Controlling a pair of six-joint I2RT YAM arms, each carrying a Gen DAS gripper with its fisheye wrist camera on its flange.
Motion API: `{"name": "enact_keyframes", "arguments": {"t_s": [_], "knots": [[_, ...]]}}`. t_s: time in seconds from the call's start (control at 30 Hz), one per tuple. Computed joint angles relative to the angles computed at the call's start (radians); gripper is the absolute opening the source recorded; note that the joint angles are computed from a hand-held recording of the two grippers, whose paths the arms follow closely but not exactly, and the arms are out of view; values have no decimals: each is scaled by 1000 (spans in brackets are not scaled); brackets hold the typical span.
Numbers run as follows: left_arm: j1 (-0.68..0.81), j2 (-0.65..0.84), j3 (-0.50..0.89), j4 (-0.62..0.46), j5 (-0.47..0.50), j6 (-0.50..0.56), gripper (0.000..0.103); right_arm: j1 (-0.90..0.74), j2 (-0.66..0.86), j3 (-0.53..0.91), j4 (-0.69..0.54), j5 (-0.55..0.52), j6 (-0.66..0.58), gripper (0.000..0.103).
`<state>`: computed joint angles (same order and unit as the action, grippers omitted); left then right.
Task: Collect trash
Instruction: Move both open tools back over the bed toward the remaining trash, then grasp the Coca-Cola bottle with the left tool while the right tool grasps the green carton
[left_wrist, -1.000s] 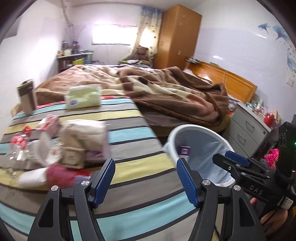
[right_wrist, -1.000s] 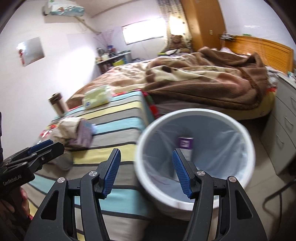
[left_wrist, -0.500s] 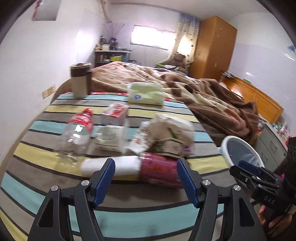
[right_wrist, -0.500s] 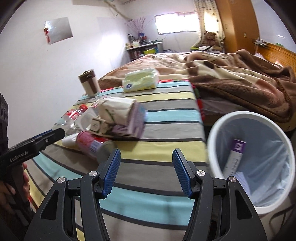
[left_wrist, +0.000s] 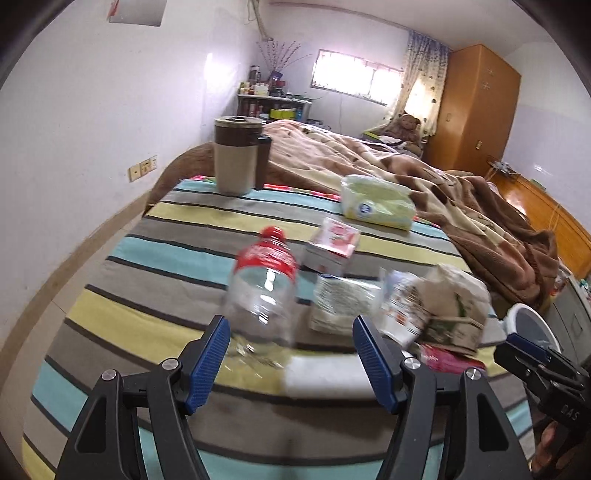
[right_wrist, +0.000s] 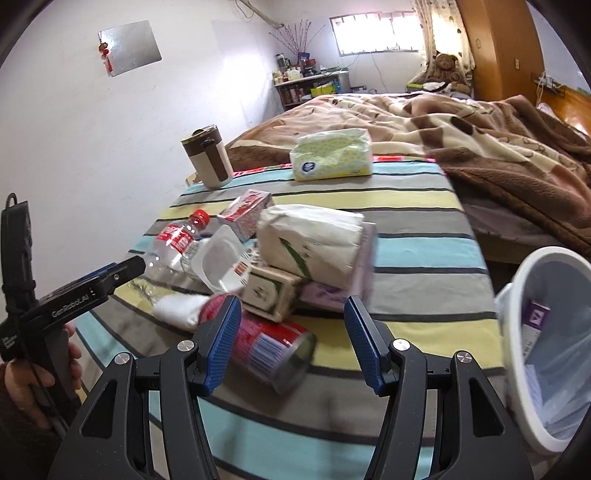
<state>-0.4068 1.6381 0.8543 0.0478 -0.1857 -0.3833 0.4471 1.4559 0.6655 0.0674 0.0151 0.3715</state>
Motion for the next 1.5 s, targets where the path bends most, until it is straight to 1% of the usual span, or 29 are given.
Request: {"name": "enact_keyframes", "arguments": {"t_s": [0.17,0.33,0.43,0.53,0.6,0.73,0.97,1.0,1.03,1.07,1.17,1.23,1.27,1.5], "knots": [[71,80,81,-37,46,42,72,12,80,75,-15,4,47,60],[113,170,164,-55,118,55,72,4,144,125,-26,-27,100,60],[126,225,225,-84,142,74,72,10,167,148,-40,-4,114,60],[132,267,269,-107,140,78,72,5,188,161,-41,-17,135,60],[137,289,286,-107,156,84,72,13,191,166,-43,3,139,60],[142,331,332,-140,167,82,72,21,194,182,-75,30,153,60],[140,364,368,-164,170,84,72,30,195,183,-97,47,165,59],[141,367,374,-171,172,80,72,31,197,185,-99,48,165,59],[141,369,376,-173,170,80,68,32,198,183,-94,45,164,54],[141,373,380,-178,167,79,63,32,203,187,-100,46,164,50],[140,384,390,-189,172,79,62,28,209,188,-103,41,172,41],[136,384,392,-192,165,79,62,23,209,185,-98,32,175,37],[137,383,390,-191,167,78,62,22,208,183,-95,28,174,33],[135,347,341,-168,175,62,62,24,182,153,-72,30,164,32]]}}
